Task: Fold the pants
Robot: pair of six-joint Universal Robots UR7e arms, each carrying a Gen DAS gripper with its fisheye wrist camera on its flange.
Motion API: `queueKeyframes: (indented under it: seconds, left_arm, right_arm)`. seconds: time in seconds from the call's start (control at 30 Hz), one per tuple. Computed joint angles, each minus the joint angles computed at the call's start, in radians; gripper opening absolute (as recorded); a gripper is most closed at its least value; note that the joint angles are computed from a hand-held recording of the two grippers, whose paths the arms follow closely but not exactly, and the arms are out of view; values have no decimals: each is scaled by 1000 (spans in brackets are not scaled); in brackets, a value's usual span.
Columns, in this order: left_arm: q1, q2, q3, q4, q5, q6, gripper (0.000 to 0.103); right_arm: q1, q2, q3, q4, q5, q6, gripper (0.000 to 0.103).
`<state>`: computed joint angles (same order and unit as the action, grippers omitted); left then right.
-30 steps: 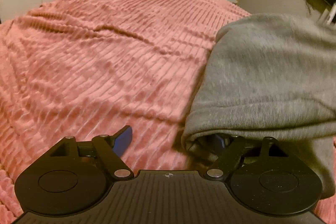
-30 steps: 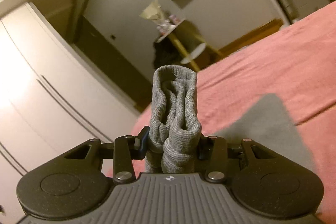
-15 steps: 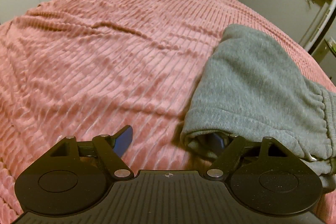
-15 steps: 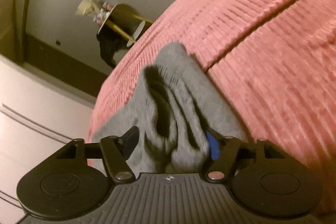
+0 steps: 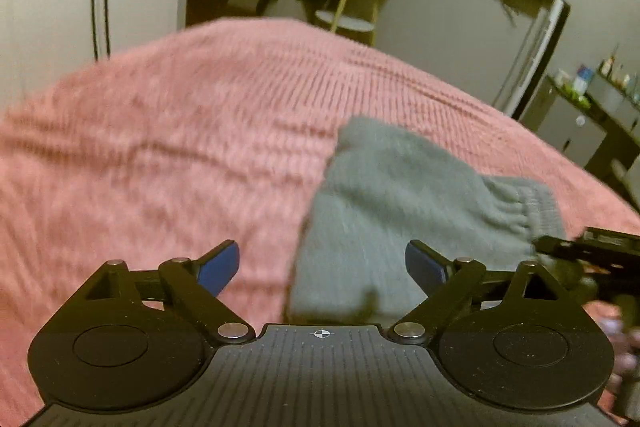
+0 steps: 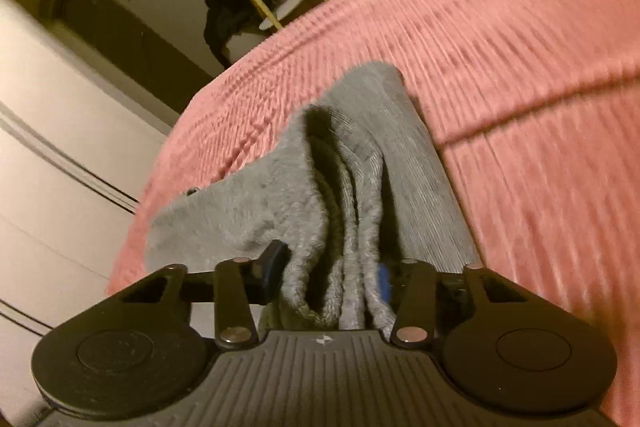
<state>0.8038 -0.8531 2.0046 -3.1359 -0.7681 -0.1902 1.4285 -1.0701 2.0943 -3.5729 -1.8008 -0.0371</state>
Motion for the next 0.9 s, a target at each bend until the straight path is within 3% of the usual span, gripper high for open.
queueKeyframes:
  seconds: [0.13, 0.23, 0.3, 0.37, 0.5, 0.77, 0.9]
  left_arm:
    - [28, 76, -136, 63, 17, 53, 94]
    - [43, 136, -226, 133, 24, 79, 94]
    - [52, 180, -277, 158, 32, 110, 94]
    - [58, 220, -324, 203, 46, 120, 94]
    - [71, 273, -384, 262, 48, 129, 95]
    - [82, 341, -452, 258, 46, 200, 98]
    - [88, 371, -479, 247, 58, 216, 102]
  right_arm:
    - [45, 46, 41, -277, 6, -147, 38]
    - [53, 74, 44, -369, -23, -213, 38]
    - [34, 78, 32, -324, -56, -194, 39]
    - [-1, 74, 17, -235, -85, -121, 40]
    - [-101, 75, 66, -307, 91, -82, 43]
    - [-141, 70, 68, -301, 163, -84, 44]
    - [-138, 78, 70, -315, 163, -87, 45]
